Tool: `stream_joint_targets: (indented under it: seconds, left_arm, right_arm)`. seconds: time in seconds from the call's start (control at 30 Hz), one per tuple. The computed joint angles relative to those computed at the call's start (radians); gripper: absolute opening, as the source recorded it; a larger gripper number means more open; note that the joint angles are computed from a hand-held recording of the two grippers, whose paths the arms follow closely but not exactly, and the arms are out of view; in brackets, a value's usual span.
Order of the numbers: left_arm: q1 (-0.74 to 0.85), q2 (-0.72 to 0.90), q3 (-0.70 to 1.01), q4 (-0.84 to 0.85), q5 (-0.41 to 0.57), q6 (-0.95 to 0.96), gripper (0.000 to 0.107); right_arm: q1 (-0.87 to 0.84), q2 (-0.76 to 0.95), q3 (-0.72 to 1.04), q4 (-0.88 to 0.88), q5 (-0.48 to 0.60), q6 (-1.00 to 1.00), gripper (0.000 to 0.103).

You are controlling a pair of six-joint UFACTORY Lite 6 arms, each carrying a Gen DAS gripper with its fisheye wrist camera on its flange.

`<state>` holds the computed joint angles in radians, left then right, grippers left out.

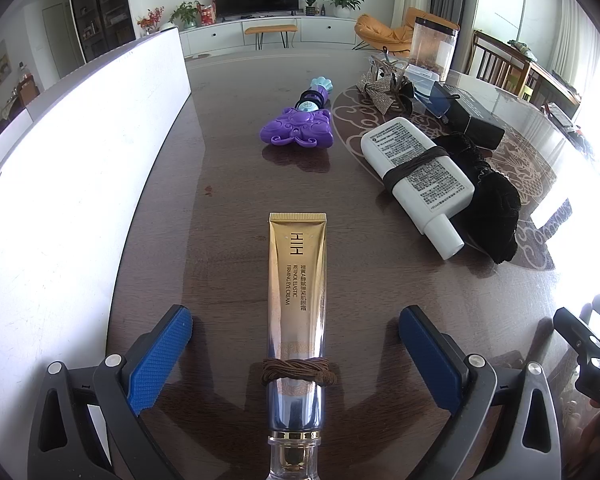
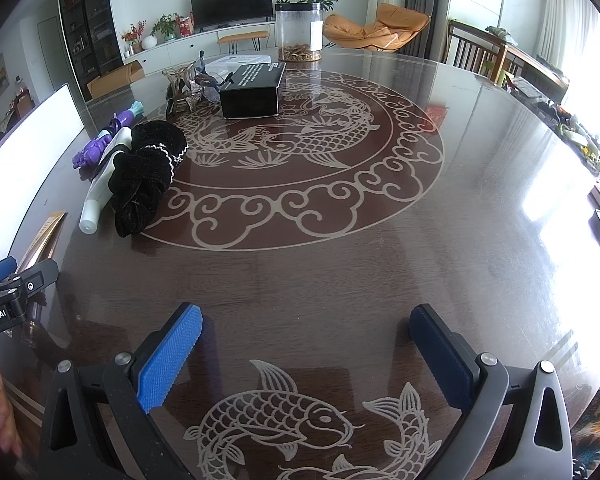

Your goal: Organize objects

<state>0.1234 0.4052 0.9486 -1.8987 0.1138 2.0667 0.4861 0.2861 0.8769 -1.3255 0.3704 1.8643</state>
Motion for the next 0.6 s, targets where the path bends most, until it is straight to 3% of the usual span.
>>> stream_joint_targets:
  seconds: [0.6]
  left_arm:
    - [0.001,0.002,0.000,-0.013,0.002,0.015,0.103]
  right_arm:
    - [0.001,0.002,-0.001,-0.008,0.000,0.009,0.103]
